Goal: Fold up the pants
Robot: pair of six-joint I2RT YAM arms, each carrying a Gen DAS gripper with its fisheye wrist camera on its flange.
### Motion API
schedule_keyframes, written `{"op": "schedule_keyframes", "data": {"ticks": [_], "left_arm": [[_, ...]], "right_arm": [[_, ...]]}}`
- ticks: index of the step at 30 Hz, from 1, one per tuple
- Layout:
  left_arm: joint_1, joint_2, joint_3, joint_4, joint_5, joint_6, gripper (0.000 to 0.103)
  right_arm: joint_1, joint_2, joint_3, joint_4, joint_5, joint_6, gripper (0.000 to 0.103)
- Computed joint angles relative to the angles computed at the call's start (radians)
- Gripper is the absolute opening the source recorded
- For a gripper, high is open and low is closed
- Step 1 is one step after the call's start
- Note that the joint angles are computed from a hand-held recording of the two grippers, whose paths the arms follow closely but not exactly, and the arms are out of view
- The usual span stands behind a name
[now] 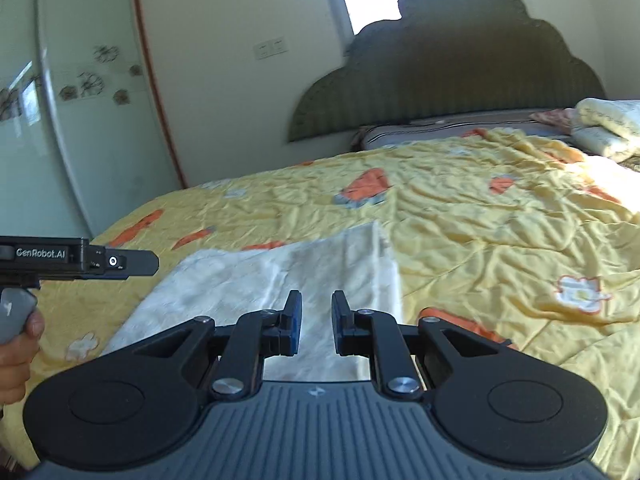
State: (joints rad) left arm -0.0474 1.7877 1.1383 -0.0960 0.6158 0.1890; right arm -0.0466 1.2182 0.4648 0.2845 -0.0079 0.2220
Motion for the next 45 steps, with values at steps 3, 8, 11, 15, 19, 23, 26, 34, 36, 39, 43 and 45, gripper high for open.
{"op": "schedule_keyframes", "data": {"ticks": [3, 8, 11, 15, 19, 23, 26, 34, 36, 39, 43, 45], "left_arm": [[0.068, 0.014, 0.014, -0.064, 0.008, 0.045, 0.078], [0.119, -0.006, -0.03, -0.089, 0.019, 0.147, 0.079], [0.112, -0.001, -0.048, -0.112, 0.022, 0.198, 0.079], [0.086, 0.013, -0.064, -0.141, -0.004, 0.285, 0.079], [0.079, 0.01, -0.089, -0.101, -0.028, 0.292, 0.086], [0.069, 0.001, -0.095, -0.074, -0.063, 0.239, 0.086], [0.057, -0.011, -0.11, -0.053, -0.098, 0.23, 0.088], [0.049, -0.021, -0.128, -0.029, -0.121, 0.225, 0.089], [0.05, -0.018, -0.126, -0.028, -0.12, 0.225, 0.089], [0.052, -0.016, -0.125, -0.022, -0.113, 0.232, 0.089], [0.064, 0.045, -0.03, -0.089, -0.05, 0.255, 0.089], [0.077, 0.122, 0.087, -0.191, 0.007, 0.252, 0.089]], "right_arm": [[0.109, 0.071, 0.05, -0.08, 0.143, -0.094, 0.02], [0.195, 0.118, 0.063, -0.099, 0.344, -0.137, 0.029], [0.193, 0.091, 0.053, -0.094, 0.301, -0.137, 0.03], [0.196, 0.158, 0.066, -0.098, 0.361, -0.176, 0.042], [0.183, 0.145, 0.051, -0.088, 0.376, -0.153, 0.056], [0.203, 0.127, 0.036, -0.058, 0.41, -0.14, 0.056], [0.221, 0.102, 0.03, -0.043, 0.414, -0.122, 0.056], [0.285, 0.154, 0.08, -0.061, 0.413, -0.153, 0.057], [0.283, 0.188, 0.095, -0.084, 0.413, -0.151, 0.057], [0.284, 0.187, 0.08, -0.066, 0.419, -0.155, 0.06], [0.151, 0.128, 0.06, -0.046, 0.242, -0.138, 0.067], [0.022, 0.128, 0.059, -0.03, 0.083, -0.108, 0.068]]}}
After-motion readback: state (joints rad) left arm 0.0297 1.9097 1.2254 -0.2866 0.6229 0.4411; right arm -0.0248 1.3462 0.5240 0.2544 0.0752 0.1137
